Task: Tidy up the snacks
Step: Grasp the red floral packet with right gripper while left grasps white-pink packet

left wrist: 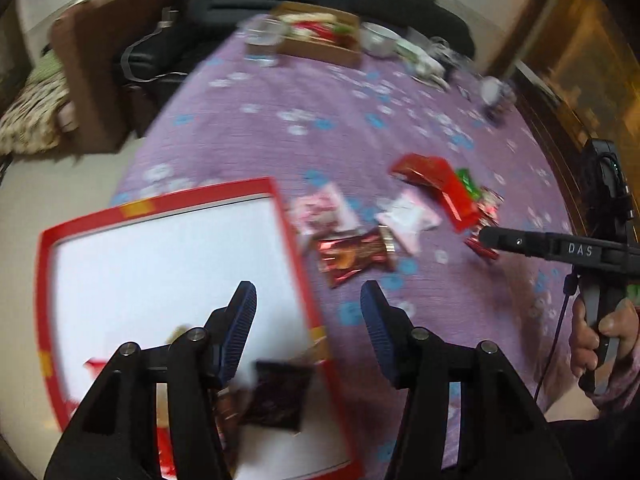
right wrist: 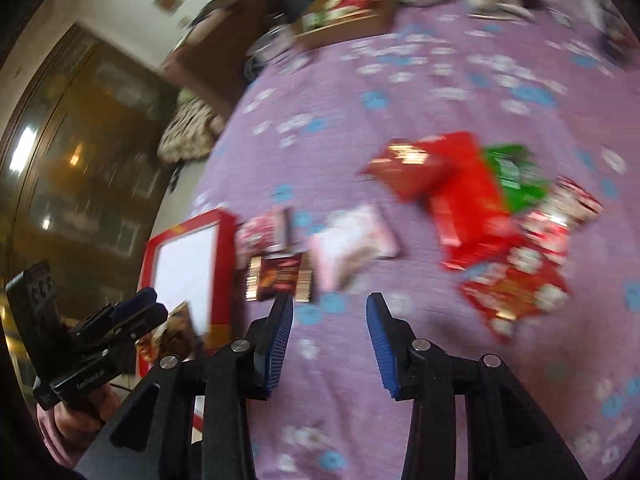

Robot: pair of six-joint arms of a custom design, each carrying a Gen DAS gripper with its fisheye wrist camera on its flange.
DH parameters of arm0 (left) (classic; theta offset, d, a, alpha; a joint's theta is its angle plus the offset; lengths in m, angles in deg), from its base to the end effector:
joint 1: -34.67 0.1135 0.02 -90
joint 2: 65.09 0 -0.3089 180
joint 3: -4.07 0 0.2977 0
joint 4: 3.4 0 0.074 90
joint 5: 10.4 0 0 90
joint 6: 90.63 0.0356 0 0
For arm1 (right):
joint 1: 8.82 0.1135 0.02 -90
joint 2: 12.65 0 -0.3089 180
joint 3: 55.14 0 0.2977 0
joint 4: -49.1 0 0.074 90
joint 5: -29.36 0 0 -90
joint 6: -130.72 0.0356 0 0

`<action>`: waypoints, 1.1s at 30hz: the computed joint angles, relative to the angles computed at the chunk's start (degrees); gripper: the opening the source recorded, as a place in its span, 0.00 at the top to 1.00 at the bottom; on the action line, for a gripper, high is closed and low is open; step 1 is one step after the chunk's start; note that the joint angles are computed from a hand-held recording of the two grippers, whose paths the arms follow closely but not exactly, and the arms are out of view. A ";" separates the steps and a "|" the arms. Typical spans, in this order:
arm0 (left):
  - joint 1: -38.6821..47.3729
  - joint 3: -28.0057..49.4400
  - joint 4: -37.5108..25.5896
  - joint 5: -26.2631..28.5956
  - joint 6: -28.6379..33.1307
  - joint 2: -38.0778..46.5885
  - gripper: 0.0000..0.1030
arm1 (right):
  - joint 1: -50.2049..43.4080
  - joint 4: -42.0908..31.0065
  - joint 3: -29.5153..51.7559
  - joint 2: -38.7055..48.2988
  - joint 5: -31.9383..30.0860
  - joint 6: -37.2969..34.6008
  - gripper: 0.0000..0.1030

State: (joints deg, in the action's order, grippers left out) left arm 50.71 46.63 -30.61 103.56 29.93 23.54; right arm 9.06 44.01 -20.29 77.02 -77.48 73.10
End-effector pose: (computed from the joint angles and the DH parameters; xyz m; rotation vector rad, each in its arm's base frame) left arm 0.2441 0.0551 0.1059 0.4229 2.6562 -0.3677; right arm 0.2290 0.0847 0.0856 0.2351 2.7027 0.6727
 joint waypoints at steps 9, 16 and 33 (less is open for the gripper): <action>-15.21 2.16 1.95 -2.10 -4.78 4.67 0.49 | -17.71 -3.70 -11.20 -11.12 -2.20 -4.25 0.59; -21.11 3.43 2.09 -2.63 -6.05 6.83 0.49 | -24.61 -3.10 -13.09 -9.64 -4.44 -6.37 0.59; -19.52 2.96 6.48 -7.32 -4.09 6.85 0.40 | -12.03 -0.73 0.27 10.27 5.40 1.38 0.54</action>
State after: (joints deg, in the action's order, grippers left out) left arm 31.18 49.59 -24.13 96.24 25.84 30.39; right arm -2.97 43.29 -20.01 87.29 -72.09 74.47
